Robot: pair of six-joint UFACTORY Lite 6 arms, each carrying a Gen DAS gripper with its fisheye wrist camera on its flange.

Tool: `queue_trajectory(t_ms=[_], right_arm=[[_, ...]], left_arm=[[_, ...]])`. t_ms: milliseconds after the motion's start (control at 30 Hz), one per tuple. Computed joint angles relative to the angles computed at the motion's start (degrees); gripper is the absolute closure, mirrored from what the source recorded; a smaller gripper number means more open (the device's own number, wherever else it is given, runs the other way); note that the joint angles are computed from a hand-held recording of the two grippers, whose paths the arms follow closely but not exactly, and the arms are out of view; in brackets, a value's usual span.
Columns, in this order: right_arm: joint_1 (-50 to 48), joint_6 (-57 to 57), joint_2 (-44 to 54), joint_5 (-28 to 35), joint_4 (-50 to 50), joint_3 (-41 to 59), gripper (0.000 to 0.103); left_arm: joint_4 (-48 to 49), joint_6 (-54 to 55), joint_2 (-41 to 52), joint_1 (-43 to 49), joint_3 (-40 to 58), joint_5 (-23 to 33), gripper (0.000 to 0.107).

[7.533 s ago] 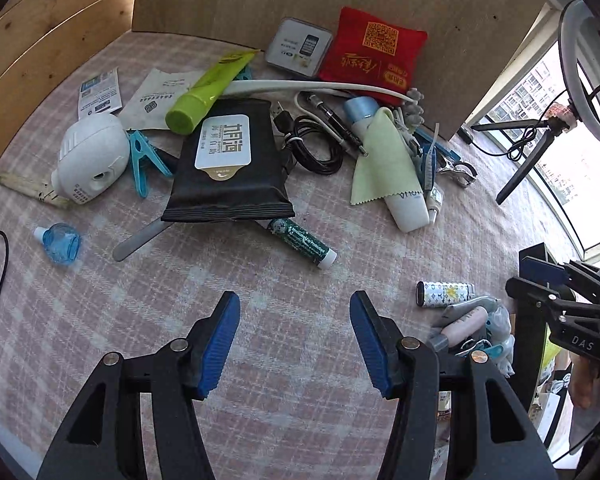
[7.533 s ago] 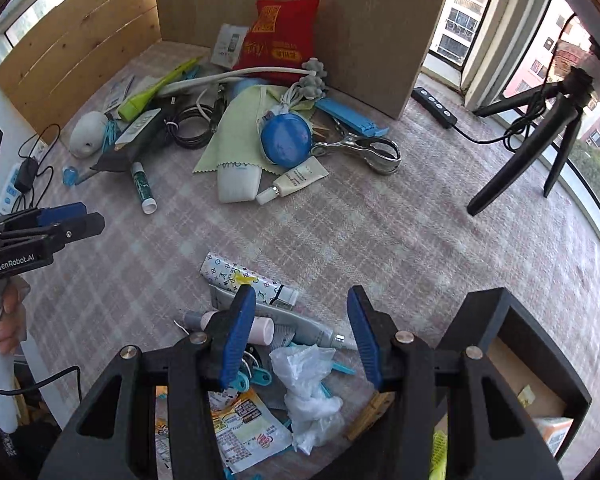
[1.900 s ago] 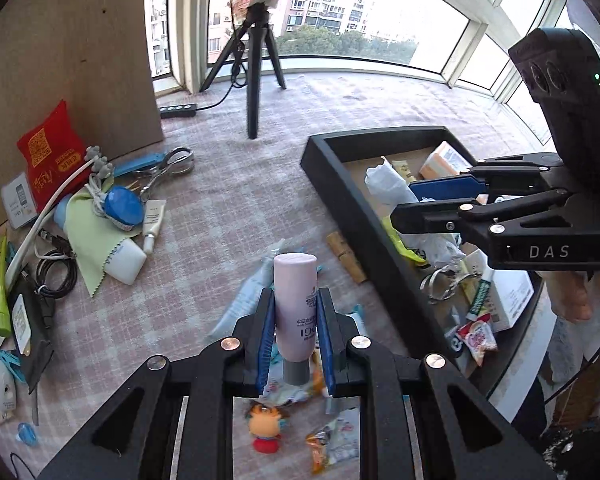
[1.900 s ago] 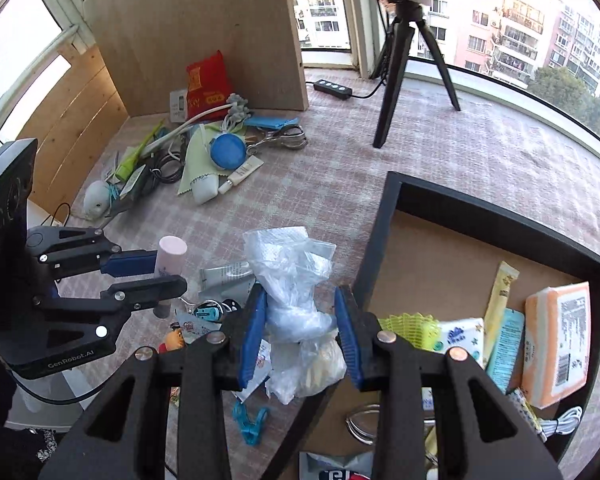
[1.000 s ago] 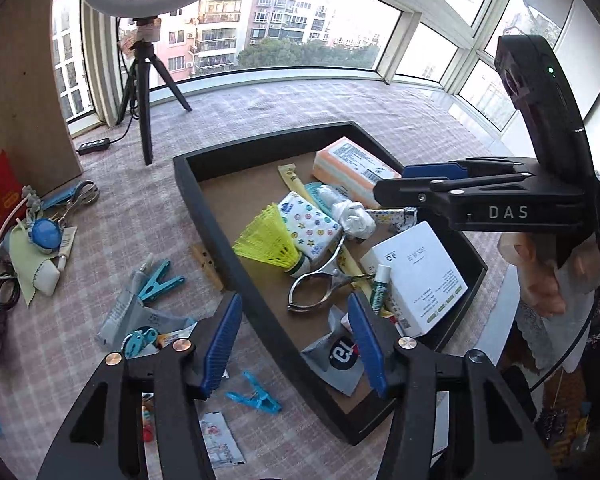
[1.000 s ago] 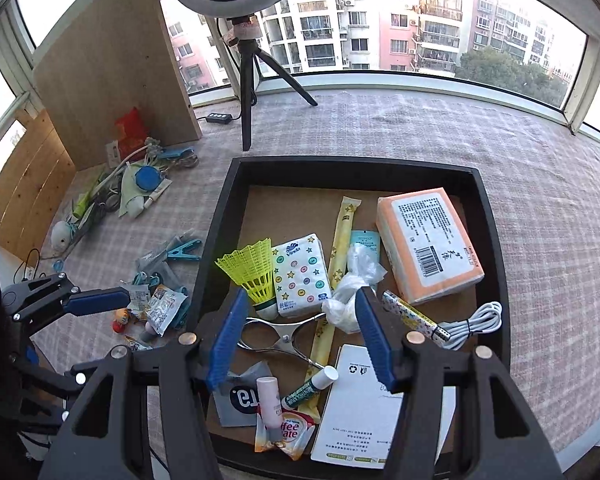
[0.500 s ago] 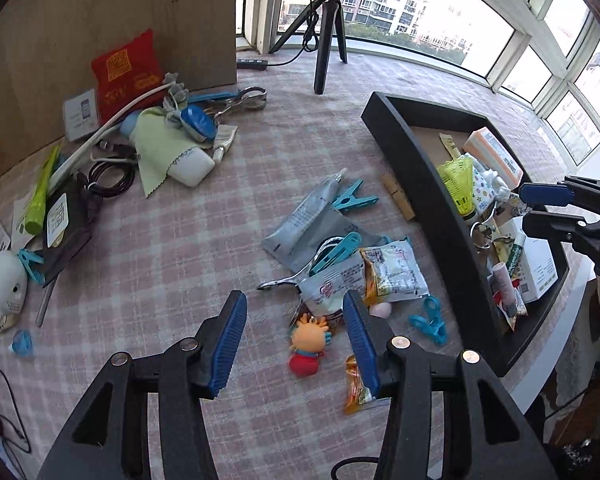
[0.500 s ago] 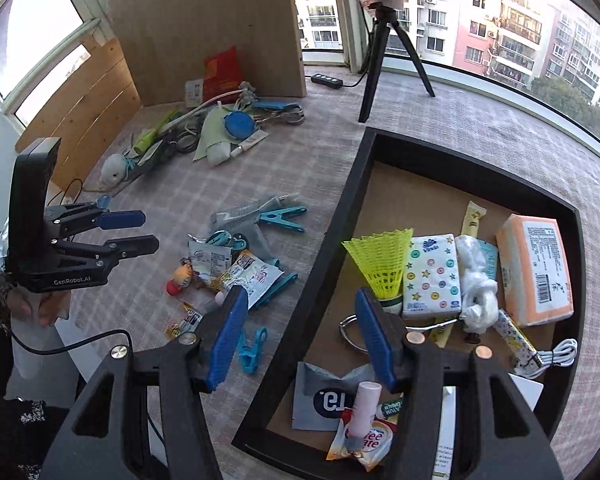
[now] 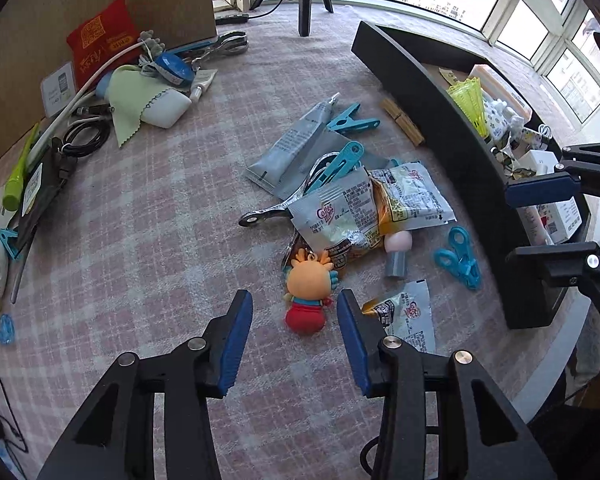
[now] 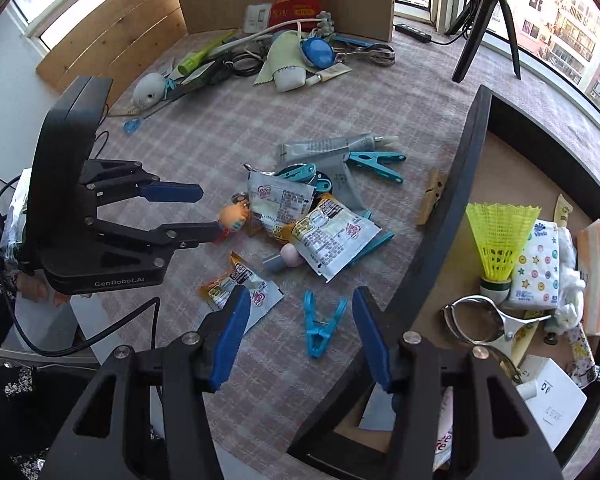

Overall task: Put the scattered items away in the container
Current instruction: 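Move both grippers back over the remaining clutter, then grasp the blue clothes peg with the right gripper while the left gripper grasps the toy figure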

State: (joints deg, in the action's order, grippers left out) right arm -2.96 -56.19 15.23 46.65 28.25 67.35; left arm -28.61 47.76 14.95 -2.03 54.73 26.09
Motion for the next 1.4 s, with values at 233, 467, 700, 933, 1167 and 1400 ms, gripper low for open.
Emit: queue_trajectory(t_ms=[233, 467, 700, 933, 1167, 1400], right_arm=[[4.0, 9.3, -3.4, -8.1, -4.0, -8.3, 0.055], [7.6, 24.8, -3.9, -13.9, -11.9, -12.2, 0.055], [10.4, 40.3, -3.7, -17.9, -21.0, -14.3, 0.055], [11.4, 48.7, -0.1, -19.0, -26.8, -12.2, 0.056], [9.9, 45.1, 1.9, -16.8, -21.7, -10.3, 0.081], [8.8, 40.8, -5.3, -15.9, -18.8, -11.7, 0.081]], left_arm=[[-2.7, 5.7, 3.0, 0.2, 0.9, -0.6, 0.068], [-3.9, 12.6, 7.3, -0.4, 4.8, 1.3, 0.075], [-7.7, 22.8, 7.3, 2.7, 4.9, 4.1, 0.076], [-9.5, 29.3, 8.2, 6.0, 6.1, 7.6, 0.076], [-11.1, 32.3, 8.6, 9.1, 7.0, 10.9, 0.077], [-12.1, 31.8, 6.2, 13.8, 8.4, 16.1, 0.077]])
